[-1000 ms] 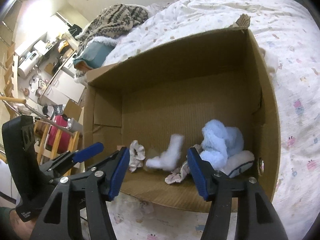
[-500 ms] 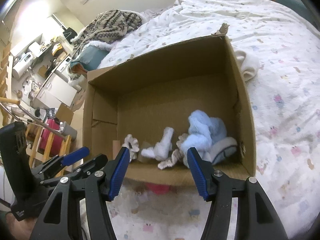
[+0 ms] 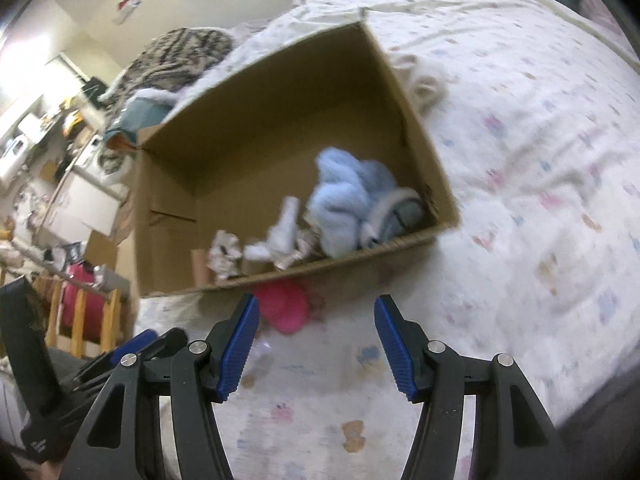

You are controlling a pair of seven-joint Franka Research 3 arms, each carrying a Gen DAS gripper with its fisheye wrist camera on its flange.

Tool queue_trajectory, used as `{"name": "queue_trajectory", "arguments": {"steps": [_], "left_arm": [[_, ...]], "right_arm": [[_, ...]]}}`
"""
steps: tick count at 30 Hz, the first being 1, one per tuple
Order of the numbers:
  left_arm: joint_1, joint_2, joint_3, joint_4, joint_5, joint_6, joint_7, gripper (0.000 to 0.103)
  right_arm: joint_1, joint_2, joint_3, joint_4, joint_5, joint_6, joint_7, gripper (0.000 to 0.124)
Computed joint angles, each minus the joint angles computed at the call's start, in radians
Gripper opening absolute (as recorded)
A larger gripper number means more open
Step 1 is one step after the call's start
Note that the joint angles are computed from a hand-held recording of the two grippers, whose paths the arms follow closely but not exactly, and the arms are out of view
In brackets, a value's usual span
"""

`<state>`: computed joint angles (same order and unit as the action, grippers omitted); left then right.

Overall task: Organize soft objects
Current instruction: 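Withdraw both tools from the box toward the pink duck and plastic bag, then grasp the pink rubber duck with the right tool while the left tool grasps the plastic bag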

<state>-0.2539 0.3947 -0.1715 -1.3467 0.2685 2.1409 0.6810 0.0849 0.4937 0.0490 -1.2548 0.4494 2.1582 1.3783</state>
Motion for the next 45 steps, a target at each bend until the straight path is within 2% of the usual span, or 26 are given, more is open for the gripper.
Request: {"name": "queue_trajectory", "arguments": {"steps": [4, 10, 19, 23, 25, 26, 27, 31, 42, 45], "left_arm": [[-0.001, -0.016, 0.006, -0.033, 0.017, 0.006, -0.022, 0.06], [0.027, 0.025, -0.019, -0.016, -0.076, -0.016, 0.02, 0.06], [-0.025, 0.202, -0.017, 0.204, -0.079, -0.134, 0.147, 0.06], [-0.032, 0.226, -0.005, 0.233, -0.076, -0.126, 0.148, 0.06], [-0.029, 0.23, -0.006, 0.233, -0.082, -0.118, 0.155, 0.045], [-0.023, 0.231, -0.01, 0.233, -0.093, -0.121, 0.16, 0.033], [-0.016, 0.228, -0.014, 0.225, -0.107, -0.117, 0.162, 0.028], [-0.003, 0.196, -0.016, 0.177, -0.13, -0.088, 0.16, 0.026], [-0.006, 0.085, 0.026, 0.082, -0.022, -0.153, 0.059, 0.025], [-0.005, 0.074, 0.032, 0.077, 0.012, -0.16, 0.028, 0.025]], "right_arm": [[0.003, 0.005, -0.006, -0.008, -0.014, -0.021, 0.023, 0.063], [0.0, -0.004, 0.0, -0.046, 0.01, -0.048, 0.044, 0.063], [0.017, -0.002, -0.001, -0.066, 0.004, -0.062, 0.057, 0.063], [0.017, 0.014, -0.001, -0.041, 0.003, -0.078, 0.076, 0.063], [0.012, 0.02, 0.001, -0.033, 0.008, -0.081, 0.072, 0.063], [0.012, 0.025, 0.001, -0.024, 0.006, -0.087, 0.074, 0.063], [0.01, 0.028, 0.002, -0.021, 0.009, -0.088, 0.071, 0.063], [0.016, 0.045, 0.007, 0.004, 0.001, -0.091, 0.057, 0.063], [0.07, 0.133, 0.019, 0.104, -0.058, -0.093, 0.002, 0.063], [0.089, 0.138, 0.018, 0.094, -0.077, -0.05, -0.011, 0.063]]}}
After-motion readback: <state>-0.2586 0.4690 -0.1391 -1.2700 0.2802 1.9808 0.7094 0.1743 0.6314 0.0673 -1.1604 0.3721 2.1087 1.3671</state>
